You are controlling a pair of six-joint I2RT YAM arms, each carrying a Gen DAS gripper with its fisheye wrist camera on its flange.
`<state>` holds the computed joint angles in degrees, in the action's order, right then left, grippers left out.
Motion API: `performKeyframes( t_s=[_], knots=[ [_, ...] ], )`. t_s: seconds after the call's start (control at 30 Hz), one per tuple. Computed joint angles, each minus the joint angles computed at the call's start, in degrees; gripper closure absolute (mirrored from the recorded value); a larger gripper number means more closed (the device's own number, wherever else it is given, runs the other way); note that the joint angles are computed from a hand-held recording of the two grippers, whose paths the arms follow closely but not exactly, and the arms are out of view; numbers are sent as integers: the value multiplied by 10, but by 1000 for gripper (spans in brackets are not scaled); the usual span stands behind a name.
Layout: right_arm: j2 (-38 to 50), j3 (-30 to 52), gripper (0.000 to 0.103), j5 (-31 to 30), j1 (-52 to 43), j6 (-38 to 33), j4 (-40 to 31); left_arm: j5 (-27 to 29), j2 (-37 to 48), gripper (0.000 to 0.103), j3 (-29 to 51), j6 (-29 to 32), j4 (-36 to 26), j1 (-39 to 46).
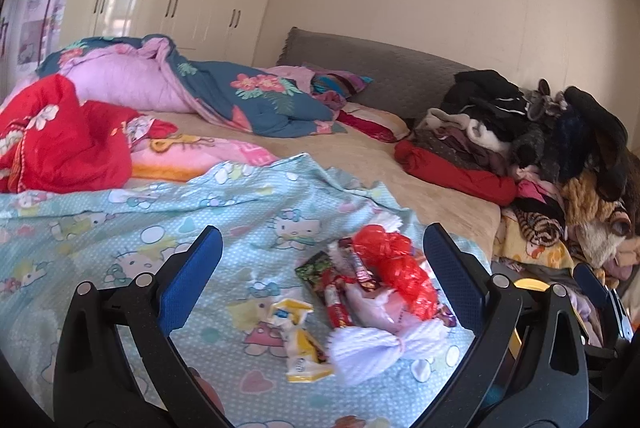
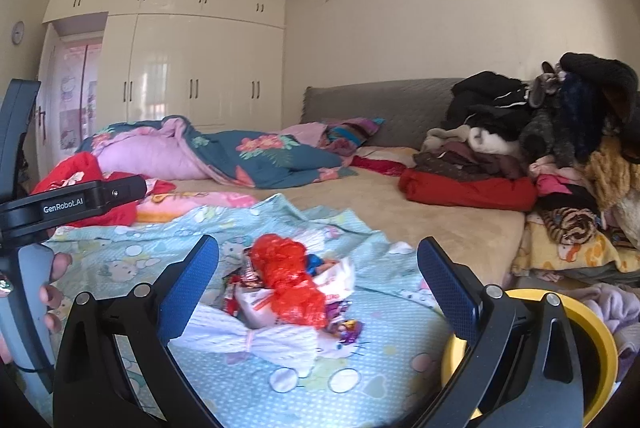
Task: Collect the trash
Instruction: 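Grasp the yellow-white snack wrapper with the left tool while the right tool grasps the red plastic bag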
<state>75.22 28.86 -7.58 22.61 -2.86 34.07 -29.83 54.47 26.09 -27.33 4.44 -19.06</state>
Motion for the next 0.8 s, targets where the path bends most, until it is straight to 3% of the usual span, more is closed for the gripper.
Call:
performKeyframes(
  t_s=[0.37,0.6,0.8],
  knots=[
    [93,84,6,-3,23,-23,-38,155,17,11,-28,-2,1,152],
    [171,160,6,-38,1,-36,-92,243,122,11,-31,-11,35,191],
    [234,222,6,-62,-14,-41,-141,276,207,11,-15,-20,71,191]
  ],
)
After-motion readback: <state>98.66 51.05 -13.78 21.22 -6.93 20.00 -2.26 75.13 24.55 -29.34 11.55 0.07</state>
